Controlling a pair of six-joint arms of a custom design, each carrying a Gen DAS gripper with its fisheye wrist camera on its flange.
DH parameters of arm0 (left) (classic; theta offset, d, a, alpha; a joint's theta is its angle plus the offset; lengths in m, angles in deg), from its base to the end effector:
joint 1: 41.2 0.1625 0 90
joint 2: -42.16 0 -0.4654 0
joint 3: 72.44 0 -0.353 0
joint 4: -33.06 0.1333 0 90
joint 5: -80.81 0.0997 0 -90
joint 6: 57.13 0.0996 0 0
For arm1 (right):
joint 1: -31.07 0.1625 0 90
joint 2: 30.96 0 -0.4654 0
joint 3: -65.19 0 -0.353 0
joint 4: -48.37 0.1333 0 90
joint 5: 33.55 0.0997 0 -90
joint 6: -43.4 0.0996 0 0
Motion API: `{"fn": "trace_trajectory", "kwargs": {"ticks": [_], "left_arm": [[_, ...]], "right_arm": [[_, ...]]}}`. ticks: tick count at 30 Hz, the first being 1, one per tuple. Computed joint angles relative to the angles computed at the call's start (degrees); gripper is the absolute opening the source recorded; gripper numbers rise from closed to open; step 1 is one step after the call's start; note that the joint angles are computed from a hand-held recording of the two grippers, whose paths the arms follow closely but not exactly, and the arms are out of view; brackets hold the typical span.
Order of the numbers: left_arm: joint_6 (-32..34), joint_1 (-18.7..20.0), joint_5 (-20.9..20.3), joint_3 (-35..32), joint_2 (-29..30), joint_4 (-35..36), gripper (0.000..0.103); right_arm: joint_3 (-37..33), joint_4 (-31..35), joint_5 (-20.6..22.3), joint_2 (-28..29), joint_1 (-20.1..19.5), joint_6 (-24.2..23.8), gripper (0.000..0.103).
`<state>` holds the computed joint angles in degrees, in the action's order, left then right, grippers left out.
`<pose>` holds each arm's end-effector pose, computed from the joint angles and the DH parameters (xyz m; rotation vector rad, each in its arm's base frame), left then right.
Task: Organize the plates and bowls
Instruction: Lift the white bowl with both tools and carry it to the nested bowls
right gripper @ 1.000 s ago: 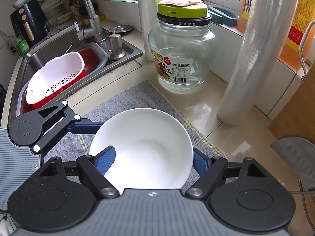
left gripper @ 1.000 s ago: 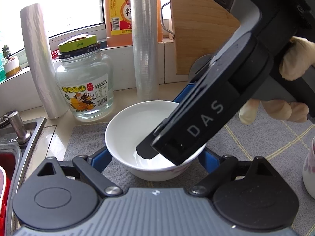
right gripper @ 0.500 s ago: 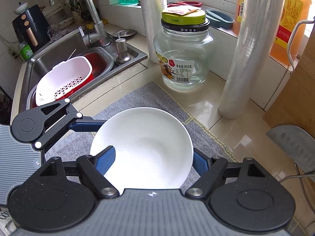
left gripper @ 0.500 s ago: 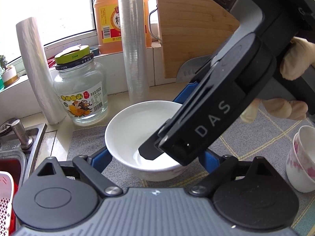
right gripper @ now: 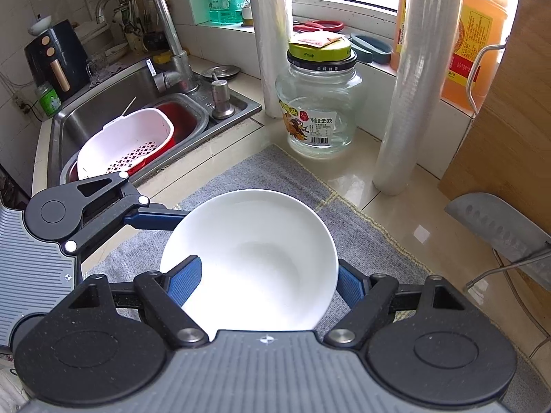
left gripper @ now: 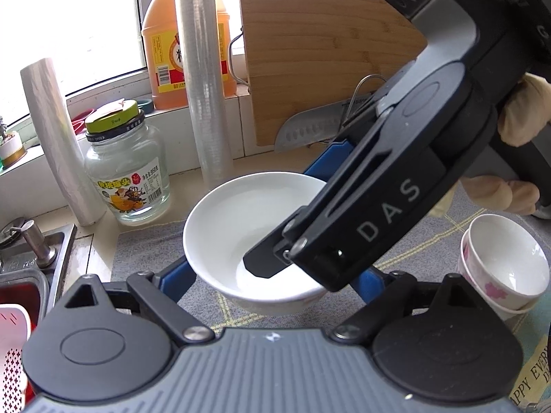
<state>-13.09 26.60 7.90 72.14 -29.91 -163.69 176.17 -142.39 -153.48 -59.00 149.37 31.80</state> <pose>0.0049 -0.4182 0.2460 1.3450 2.2861 -0.7259 0.3464 -0.4671 -0.0207 0.7922 -2.5049 0.5090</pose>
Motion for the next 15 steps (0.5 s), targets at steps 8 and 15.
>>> {"fn": "trace_trajectory", "kwargs": {"ticks": [8,15], "left_arm": [[-0.57,-2.78,0.66,2.57,-3.61,2.98,0.093],[-0.89,-4.71,0.00,4.79,-6.25,5.06,0.093]], "right_arm": [[3.63,-3.43,-1.98,-0.84,1.94,2.40,0.087],[7.88,-6.75,-3.56,-2.35,3.67,5.71,0.087]]}}
